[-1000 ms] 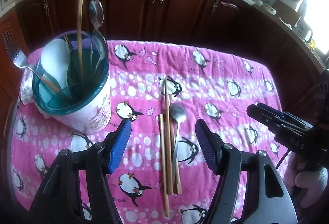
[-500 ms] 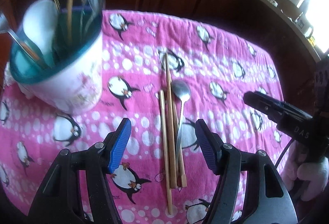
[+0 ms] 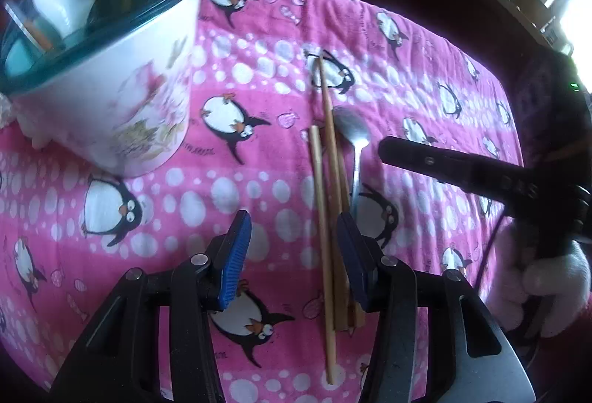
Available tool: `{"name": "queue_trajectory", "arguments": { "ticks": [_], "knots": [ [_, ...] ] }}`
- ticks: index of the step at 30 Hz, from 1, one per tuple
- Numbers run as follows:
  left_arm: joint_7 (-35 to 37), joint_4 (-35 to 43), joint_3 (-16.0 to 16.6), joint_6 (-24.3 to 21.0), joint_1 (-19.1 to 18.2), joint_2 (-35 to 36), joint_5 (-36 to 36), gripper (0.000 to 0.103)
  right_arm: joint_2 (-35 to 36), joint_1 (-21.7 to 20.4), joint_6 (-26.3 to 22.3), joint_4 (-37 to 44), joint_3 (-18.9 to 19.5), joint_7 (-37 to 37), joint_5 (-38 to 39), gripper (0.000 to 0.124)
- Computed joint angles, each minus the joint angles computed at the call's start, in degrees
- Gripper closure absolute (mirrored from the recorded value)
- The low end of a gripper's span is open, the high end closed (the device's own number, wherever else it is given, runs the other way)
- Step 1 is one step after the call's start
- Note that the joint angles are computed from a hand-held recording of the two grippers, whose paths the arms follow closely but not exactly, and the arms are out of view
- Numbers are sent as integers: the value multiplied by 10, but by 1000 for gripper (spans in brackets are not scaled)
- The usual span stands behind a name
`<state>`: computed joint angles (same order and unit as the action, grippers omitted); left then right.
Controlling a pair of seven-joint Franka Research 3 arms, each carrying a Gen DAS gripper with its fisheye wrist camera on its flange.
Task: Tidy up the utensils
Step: 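Grasp a wooden chopstick with the left tool while the right tool grasps the metal spoon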
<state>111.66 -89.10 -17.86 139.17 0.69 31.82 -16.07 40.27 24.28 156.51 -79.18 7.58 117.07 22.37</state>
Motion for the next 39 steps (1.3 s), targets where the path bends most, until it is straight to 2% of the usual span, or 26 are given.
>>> {"name": "queue_trajectory", "arguments": {
  "ticks": [2,6,10,11,12,13,14,16,20,22,24,26,28,29,31,33,35,39],
  "knots": [
    [-1,2,0,-7,4,1,-3,56,18,-7,11,13,11,5,20,94],
    [1,4,-1,-11,7,2,-9,56,34,-35,63,7,52,-12,80,94],
    [-4,11,1,-15,3,6,-6,56,52,-46,104,15,71,-24,116,94],
    [-8,13,3,-14,0,8,-3,56,53,-43,107,16,66,-19,117,104],
    [-11,16,3,-16,-1,10,-1,56,53,-38,109,16,58,-13,113,107],
    [-14,20,3,-17,-3,13,1,56,52,-45,127,9,71,-25,122,109],
    [-18,24,4,-16,-5,16,2,56,47,-55,143,-4,85,-38,133,113],
    [-26,33,4,-16,-8,22,4,56,31,-54,154,-24,80,-40,133,116],
    [-34,51,0,-9,-16,35,10,56,-14,-74,174,-87,96,-72,145,119],
    [-48,63,4,-2,-29,43,24,56,-42,-84,179,-126,99,-82,156,119],
    [-67,80,9,2,-42,55,40,56,-69,-82,180,-164,86,-79,160,120],
    [-93,96,21,16,-64,66,69,56,-84,-114,195,-196,117,-104,191,120],
    [-119,121,30,19,-80,84,98,56,-88,-167,212,-215,177,-155,240,120],
    [-133,138,36,20,-89,95,111,56,-89,-174,214,-218,184,-168,253,119],
    [-160,180,45,11,-105,122,138,56,-92,-174,209,-222,181,-179,269,119],
    [-180,230,53,-8,-118,153,162,62,-94,-159,200,-221,162,-177,273,115],
    [-193,293,58,-44,-129,190,180,72,-94,-154,191,-218,153,-183,280,110],
    [-208,415,66,-96,-150,259,201,76,-86,-170,197,-208,174,-230,322,103]
  ]
}}
